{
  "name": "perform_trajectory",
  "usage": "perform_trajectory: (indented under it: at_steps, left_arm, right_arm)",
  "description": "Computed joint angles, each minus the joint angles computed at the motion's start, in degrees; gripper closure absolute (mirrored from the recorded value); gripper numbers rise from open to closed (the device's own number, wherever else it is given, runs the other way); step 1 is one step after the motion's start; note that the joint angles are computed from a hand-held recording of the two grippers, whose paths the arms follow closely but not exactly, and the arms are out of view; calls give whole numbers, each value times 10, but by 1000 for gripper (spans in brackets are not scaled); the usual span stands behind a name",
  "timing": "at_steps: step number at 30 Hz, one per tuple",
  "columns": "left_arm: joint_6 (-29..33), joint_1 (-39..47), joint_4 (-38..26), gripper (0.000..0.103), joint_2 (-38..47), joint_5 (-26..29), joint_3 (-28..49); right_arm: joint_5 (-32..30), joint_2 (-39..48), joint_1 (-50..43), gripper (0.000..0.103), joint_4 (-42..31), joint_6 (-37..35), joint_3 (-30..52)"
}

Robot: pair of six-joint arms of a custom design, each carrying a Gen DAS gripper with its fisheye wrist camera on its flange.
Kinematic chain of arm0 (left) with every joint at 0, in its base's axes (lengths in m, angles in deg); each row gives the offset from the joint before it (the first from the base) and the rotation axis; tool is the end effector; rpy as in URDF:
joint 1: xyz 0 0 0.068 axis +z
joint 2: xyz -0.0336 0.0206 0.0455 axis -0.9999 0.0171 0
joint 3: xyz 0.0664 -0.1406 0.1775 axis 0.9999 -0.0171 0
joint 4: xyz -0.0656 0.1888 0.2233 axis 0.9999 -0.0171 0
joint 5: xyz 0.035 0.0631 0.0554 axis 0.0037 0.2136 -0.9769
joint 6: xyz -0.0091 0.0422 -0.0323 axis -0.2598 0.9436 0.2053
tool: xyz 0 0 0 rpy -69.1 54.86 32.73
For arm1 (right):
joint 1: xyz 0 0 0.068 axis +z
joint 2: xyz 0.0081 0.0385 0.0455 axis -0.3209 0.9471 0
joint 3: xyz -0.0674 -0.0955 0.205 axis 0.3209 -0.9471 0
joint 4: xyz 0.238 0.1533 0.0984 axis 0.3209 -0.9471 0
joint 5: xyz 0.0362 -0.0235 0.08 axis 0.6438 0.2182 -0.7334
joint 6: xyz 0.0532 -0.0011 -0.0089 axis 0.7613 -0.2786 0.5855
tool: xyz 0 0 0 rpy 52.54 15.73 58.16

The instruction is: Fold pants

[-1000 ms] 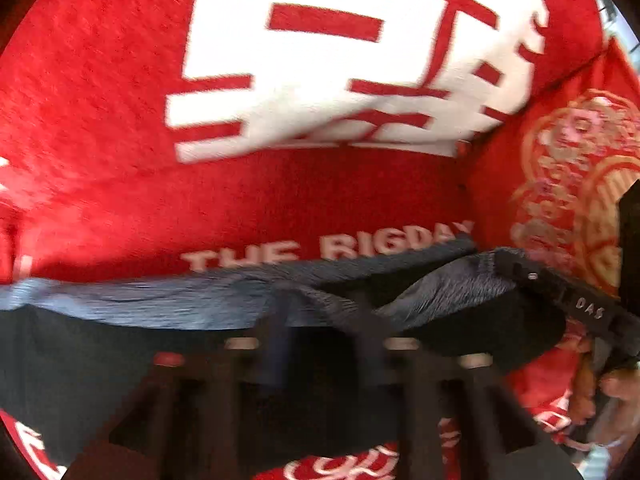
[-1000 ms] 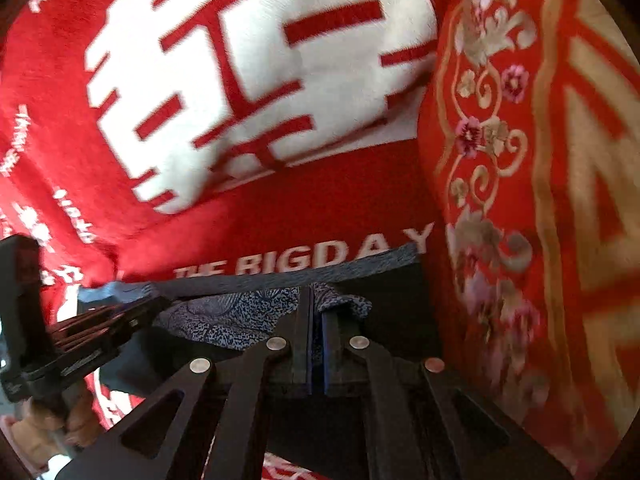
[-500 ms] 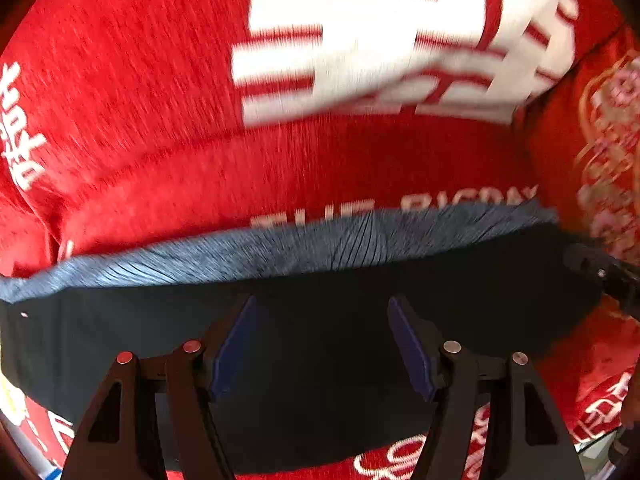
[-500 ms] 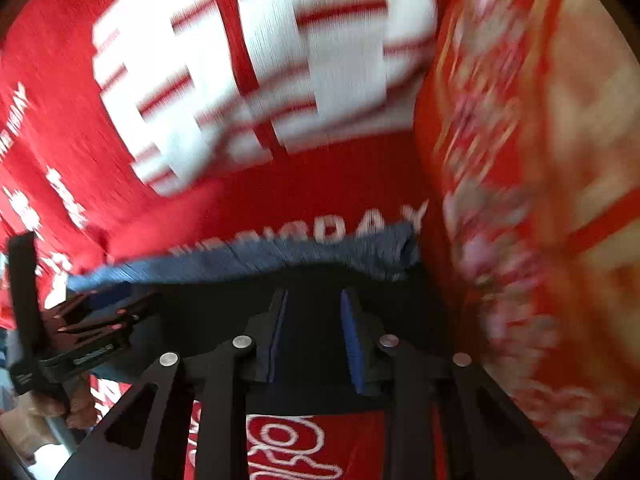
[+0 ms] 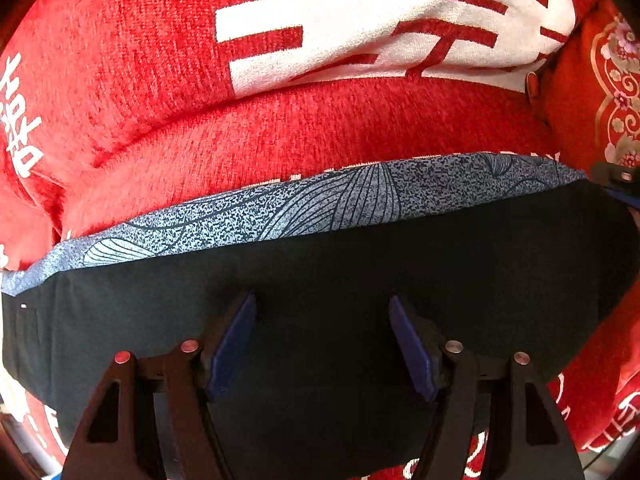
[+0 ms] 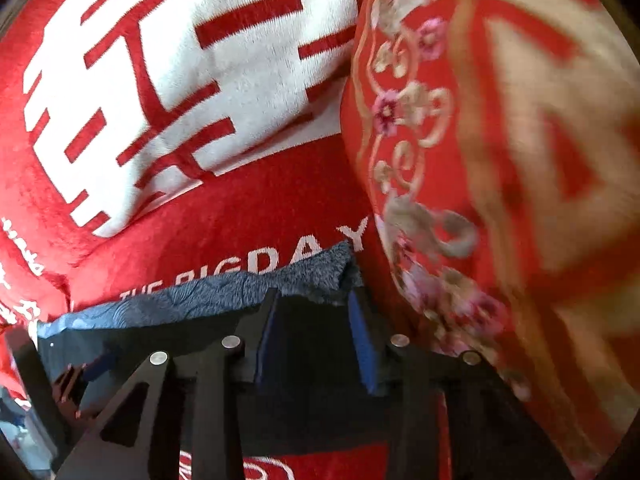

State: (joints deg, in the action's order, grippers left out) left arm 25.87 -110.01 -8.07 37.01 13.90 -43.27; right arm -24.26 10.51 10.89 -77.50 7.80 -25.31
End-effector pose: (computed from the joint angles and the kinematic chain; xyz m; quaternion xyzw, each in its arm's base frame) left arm 0.2748 -0.1039 0.0856 0.1443 0.9818 -0.0085 0.1228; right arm 0.2465 0.1355 0.1483 0.2089 0.9617 0.0711 0.1627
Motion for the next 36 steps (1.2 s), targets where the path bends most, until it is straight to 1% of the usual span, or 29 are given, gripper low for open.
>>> perform_trajectory:
  at_steps: [2, 4, 5, 6, 7, 8, 9, 11, 13, 16, 18, 20, 21, 23, 24, 25, 27, 28, 29, 31, 32, 33, 34, 35, 36]
  left_arm:
    - [-2, -3, 6, 32, -14, -2, -17]
    - [-3, -5, 10, 32, -18, -4, -23]
    - [-4, -5, 12, 32, -20, -4, -25]
    - [-6, -5, 14, 32, -18, -3, -25]
    - [-7, -6, 13, 32, -20, -3, -26]
    - [-8, -6, 14, 32, -21, -4, -27]
    - [-8, -8, 16, 32, -21, -4, -28]
    - [-6, -7, 19, 32, -22, -3, -30]
    - [-4, -5, 23, 32, -19, -3, -28]
    - [-5, -5, 19, 32, -18, -4, -24]
    - [-6, -5, 16, 32, -15, -5, -19]
    - [-5, -3, 17, 32, -13, -5, -18]
    - [-5, -3, 19, 32, -13, -5, -18]
    - [-4, -4, 22, 31, -15, -6, -21]
    - [-3, -4, 23, 31, -15, -6, -22]
    - [-2, -3, 26, 31, -16, -5, -23]
    - [0, -2, 29, 30, -17, -5, -25]
    - [-1, -3, 29, 25, -18, -10, -26]
    - [-3, 0, 29, 24, -15, -12, -25]
    - [-4, 8, 21, 24, -9, -2, -16]
    - [-4, 10, 7, 24, -5, 0, -7]
    - [-3, 11, -8, 24, -3, 0, 2]
    - [-4, 13, -20, 24, -6, 1, 6]
    - [-5, 18, -32, 24, -14, 2, 6]
    - [-6, 24, -43, 24, -25, 4, 4]
  right_arm:
    - [-21, 53, -12, 66, 17, 13, 22]
    - [-41, 83, -28, 67, 30, 26, 29]
    - [-46, 100, -28, 71, 34, 27, 39]
    - [-52, 110, -33, 78, 37, 20, 45]
    - [-58, 117, -37, 89, 41, 7, 52]
    - [-40, 112, -34, 96, 33, 3, 57]
    - [-8, 109, -26, 99, 21, 1, 66]
    - [94, 81, -6, 99, -3, -17, 82]
    - [137, 67, -1, 99, -23, -21, 96]
    - [112, 30, 2, 94, -40, -19, 88]
    - [98, 12, 22, 94, -52, -18, 79]
    - [73, -5, 48, 94, -49, -19, 57]
    - [52, 1, 59, 93, -40, -18, 48]
    - [16, 33, 61, 88, -19, -20, 41]
    - [13, 31, 63, 87, -18, -17, 32]
    - [13, 48, 53, 87, -5, -23, 29]
    - [42, 80, 30, 88, -8, -27, 35]
    - [42, 81, 11, 91, -7, -24, 31]
    - [28, 61, -5, 91, 0, -11, 19]
    - [36, 37, 2, 85, -27, 9, 24]
    - [49, 22, 16, 76, -49, 11, 28]
    - [54, 9, 27, 70, -61, 13, 28]
    - [59, -30, 46, 57, -78, 29, 12]
    - [61, -64, 67, 51, -92, 49, -3]
    - [59, -95, 89, 51, -107, 72, -17]
